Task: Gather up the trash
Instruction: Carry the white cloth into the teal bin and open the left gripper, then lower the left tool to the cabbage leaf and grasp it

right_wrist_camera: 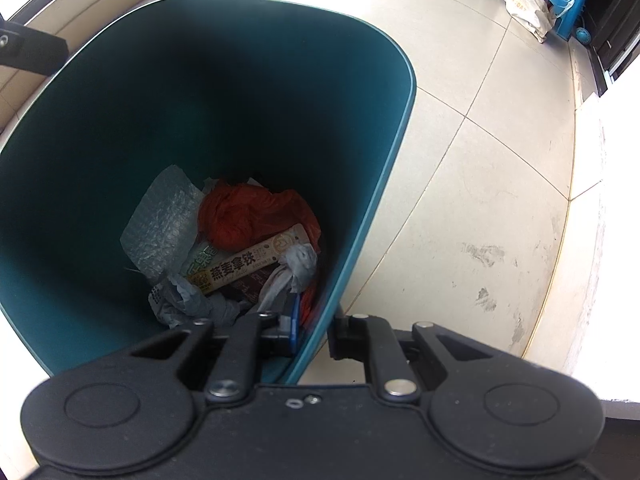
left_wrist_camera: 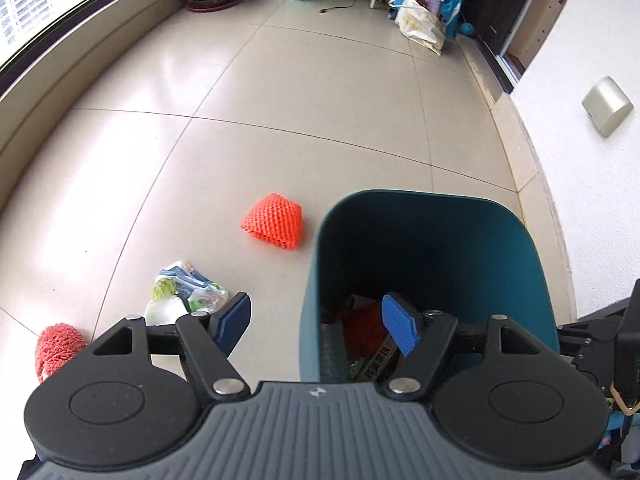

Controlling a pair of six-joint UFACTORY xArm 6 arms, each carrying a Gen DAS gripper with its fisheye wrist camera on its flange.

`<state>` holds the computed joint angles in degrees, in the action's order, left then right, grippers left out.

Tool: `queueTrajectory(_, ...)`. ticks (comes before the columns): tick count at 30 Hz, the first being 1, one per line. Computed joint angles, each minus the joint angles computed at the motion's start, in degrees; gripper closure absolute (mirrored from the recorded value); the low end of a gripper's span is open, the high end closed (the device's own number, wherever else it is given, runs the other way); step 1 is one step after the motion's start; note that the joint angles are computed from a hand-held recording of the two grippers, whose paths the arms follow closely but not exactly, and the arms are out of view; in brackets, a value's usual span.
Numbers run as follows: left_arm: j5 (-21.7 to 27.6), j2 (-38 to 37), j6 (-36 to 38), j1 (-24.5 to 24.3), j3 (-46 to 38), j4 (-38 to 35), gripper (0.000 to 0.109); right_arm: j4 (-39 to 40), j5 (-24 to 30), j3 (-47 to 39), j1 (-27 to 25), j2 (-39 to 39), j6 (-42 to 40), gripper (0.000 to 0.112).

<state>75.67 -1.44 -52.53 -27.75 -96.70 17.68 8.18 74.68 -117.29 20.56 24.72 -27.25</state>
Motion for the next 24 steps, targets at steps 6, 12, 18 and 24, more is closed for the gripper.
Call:
queueTrajectory(6,-0.10,-7.81,-2.19,6.30,12.58,0.48,0.028,2.24,1.82,-2.29,-1.18,1.06,0.64,0.098)
queueTrajectory(12,-3.41,-10.59,-5.16,15.10,25.20,-6.86,0.028,1.65,1.03,-1.21,-0.83,0.40,0.24,0.098)
queueTrajectory(18,-7.63,-10.32,-4.40,18.96,34.01,-9.08,0.028,1.92,1.11,-1.06,-0.82,0.43,0.21,0.097)
queueTrajectory(24,-12.68,-5.27,-3.93,20.36,36.91,-9.57,0.028,2.20,1.93,-2.14,-0.97,0.99,-0.50,0.096)
